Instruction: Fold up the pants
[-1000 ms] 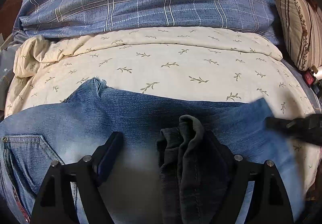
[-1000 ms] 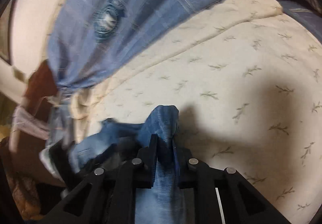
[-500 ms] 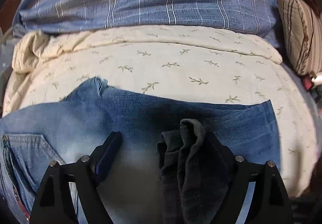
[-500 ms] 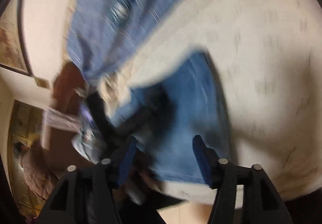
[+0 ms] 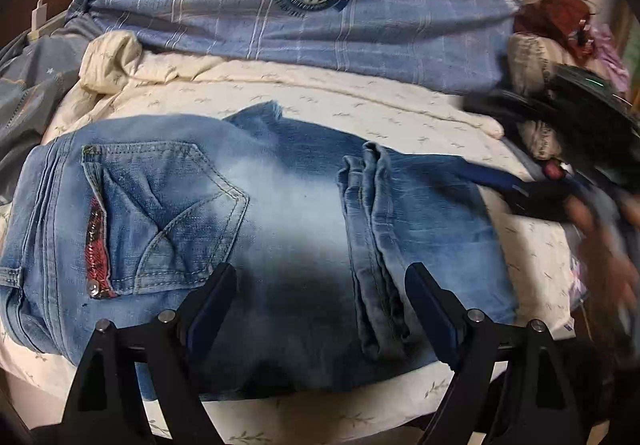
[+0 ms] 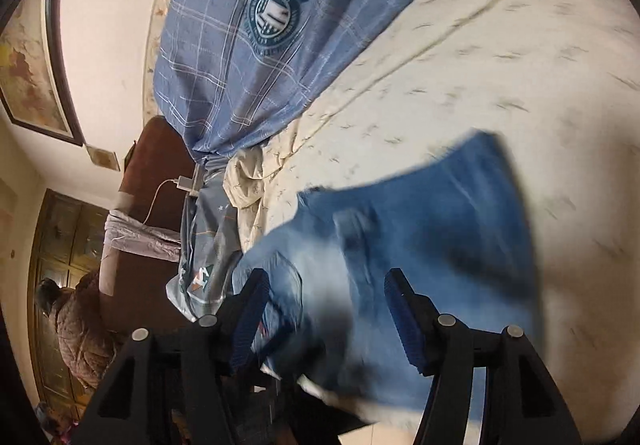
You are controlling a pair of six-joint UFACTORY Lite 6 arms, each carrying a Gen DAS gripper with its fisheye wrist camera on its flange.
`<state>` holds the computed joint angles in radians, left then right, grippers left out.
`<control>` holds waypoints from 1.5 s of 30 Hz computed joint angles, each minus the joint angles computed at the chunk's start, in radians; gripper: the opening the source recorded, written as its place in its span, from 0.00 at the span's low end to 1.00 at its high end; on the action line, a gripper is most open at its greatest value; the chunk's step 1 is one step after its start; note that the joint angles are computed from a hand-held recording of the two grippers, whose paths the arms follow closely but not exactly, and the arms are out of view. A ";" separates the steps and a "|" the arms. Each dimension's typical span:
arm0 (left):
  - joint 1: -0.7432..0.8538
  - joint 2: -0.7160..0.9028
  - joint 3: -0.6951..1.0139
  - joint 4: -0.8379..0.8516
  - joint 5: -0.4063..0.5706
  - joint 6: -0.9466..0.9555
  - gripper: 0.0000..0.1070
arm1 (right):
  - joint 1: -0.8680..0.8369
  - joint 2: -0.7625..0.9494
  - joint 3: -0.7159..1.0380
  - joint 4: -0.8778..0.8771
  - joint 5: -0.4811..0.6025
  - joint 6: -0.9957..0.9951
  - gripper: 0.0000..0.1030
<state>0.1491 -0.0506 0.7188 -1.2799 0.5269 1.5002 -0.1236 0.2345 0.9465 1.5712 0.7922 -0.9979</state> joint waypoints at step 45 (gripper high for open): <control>0.762 0.629 0.506 0.126 0.575 -0.480 0.81 | 0.404 0.006 -0.191 0.350 -0.026 -0.241 0.74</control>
